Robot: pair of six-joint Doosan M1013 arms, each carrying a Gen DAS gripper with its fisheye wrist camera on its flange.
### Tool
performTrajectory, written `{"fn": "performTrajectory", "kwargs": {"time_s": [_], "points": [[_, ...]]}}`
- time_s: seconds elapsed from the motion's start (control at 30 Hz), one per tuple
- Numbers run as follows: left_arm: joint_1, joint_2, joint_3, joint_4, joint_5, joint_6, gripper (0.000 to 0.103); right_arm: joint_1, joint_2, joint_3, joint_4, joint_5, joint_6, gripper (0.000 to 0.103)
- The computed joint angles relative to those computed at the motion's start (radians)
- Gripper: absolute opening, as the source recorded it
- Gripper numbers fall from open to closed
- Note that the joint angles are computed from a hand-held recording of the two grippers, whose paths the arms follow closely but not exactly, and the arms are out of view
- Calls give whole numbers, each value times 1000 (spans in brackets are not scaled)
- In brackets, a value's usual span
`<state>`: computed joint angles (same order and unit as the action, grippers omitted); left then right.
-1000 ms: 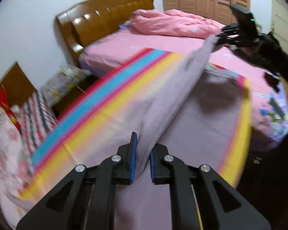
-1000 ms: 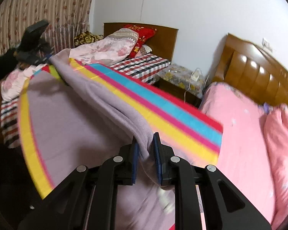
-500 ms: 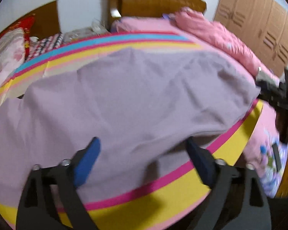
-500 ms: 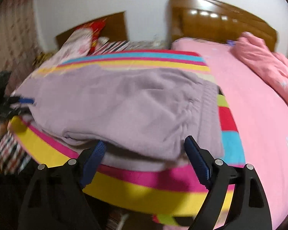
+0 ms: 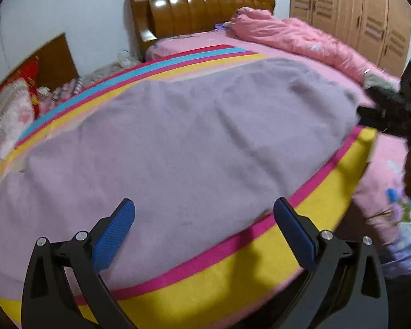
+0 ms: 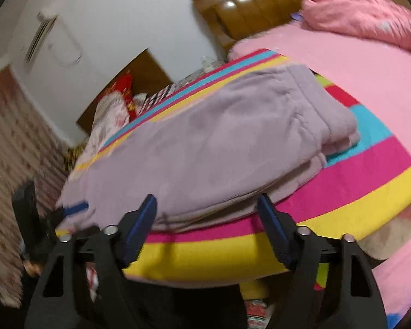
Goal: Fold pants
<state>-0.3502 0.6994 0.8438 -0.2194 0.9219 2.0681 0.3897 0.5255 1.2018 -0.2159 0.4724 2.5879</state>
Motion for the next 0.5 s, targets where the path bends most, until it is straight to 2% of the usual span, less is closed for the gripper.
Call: {"fn": "performTrajectory", "kwargs": {"time_s": [0.07, 0.1, 0.13, 0.17, 0.2, 0.23, 0.27, 0.3, 0.37, 0.4, 0.43, 0.47, 0.5], "points": [[6, 5, 0, -2, -1, -13, 100, 0, 4, -1, 4, -5, 33, 59], [13, 7, -2, -34, 6, -10, 97, 4, 6, 0, -46, -9, 78, 49], [22, 12, -11, -72, 22, -6, 83, 10, 6, 2, -116, -13, 132, 35], [33, 26, -36, -123, 67, 6, 64, 17, 3, 9, -197, -18, 201, 30], [36, 33, -47, -147, 89, 15, 54, 21, -1, 22, -262, -29, 264, 23], [39, 38, -56, -167, 104, 28, 37, 24, -10, 46, -331, -57, 342, 21], [38, 37, -56, -163, 102, 35, 32, 25, -15, 59, -376, -73, 393, 21], [36, 35, -50, -155, 97, 40, 32, 27, -16, 65, -406, -81, 428, 21], [35, 40, -54, -148, 100, 37, 33, 21, -14, 68, -356, -87, 406, 22], [35, 40, -53, -152, 101, 30, 34, 12, -17, 82, -313, -114, 404, 27], [39, 43, -58, -165, 108, 23, 34, 4, -20, 93, -286, -132, 414, 43], [40, 41, -54, -170, 110, 22, 36, -2, -26, 111, -311, -171, 463, 48], [42, 41, -54, -173, 111, 18, 39, -7, -36, 132, -388, -219, 552, 60]]}}
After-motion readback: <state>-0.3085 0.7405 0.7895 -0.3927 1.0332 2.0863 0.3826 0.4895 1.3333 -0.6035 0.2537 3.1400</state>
